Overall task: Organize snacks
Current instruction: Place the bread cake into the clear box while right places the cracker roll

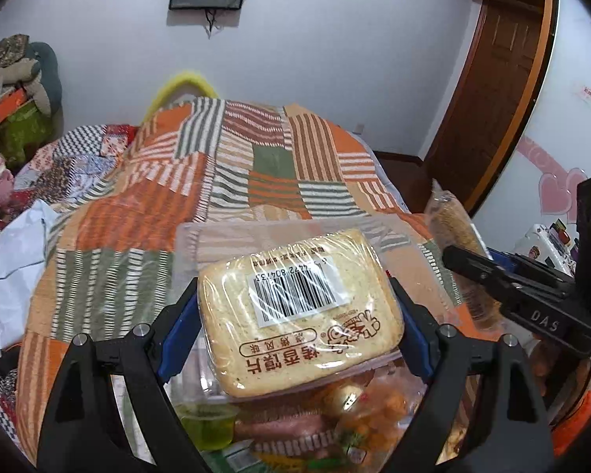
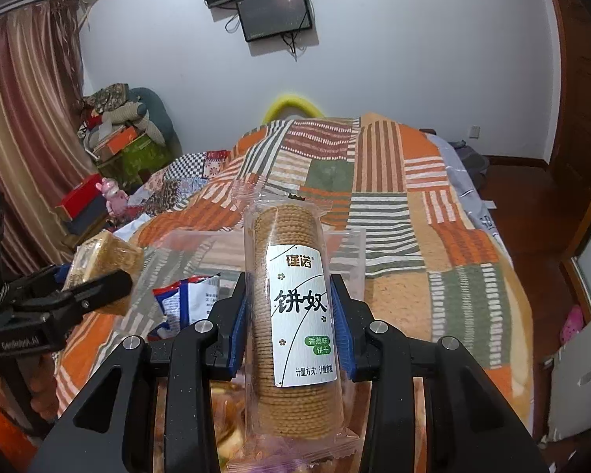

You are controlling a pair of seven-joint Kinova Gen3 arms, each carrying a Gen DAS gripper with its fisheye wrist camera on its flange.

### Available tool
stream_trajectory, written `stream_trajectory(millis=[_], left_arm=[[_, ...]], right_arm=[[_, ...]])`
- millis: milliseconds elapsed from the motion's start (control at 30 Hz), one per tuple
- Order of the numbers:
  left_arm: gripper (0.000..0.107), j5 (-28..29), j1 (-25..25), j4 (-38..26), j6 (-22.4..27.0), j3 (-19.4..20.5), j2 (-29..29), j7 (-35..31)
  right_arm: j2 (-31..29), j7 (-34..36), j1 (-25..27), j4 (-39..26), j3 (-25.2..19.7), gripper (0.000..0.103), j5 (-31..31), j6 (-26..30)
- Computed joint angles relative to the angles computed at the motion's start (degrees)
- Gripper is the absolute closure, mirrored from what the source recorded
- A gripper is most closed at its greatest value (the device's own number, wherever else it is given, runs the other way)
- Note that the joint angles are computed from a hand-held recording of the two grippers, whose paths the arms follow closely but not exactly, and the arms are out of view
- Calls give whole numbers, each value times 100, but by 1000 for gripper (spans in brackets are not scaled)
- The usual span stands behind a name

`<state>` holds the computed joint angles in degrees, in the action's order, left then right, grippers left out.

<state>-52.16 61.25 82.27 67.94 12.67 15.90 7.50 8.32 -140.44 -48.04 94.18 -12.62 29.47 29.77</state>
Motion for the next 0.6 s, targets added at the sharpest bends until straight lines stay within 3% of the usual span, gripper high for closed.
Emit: stream_trajectory(millis=[400, 533, 600], left_arm=[[20, 855, -529, -56, -926, -242, 318, -815], [20, 1068, -555, -109, -977, -336, 400, -991], [20, 1160, -577, -112, -1015, -373, 421, -1055]], right_arm=[[686, 929, -29, -683, 161, 69, -651, 453], [745, 1216, -16, -804, 179, 80, -805, 589], [751, 1393, 19, -860, 169, 80, -946, 644]])
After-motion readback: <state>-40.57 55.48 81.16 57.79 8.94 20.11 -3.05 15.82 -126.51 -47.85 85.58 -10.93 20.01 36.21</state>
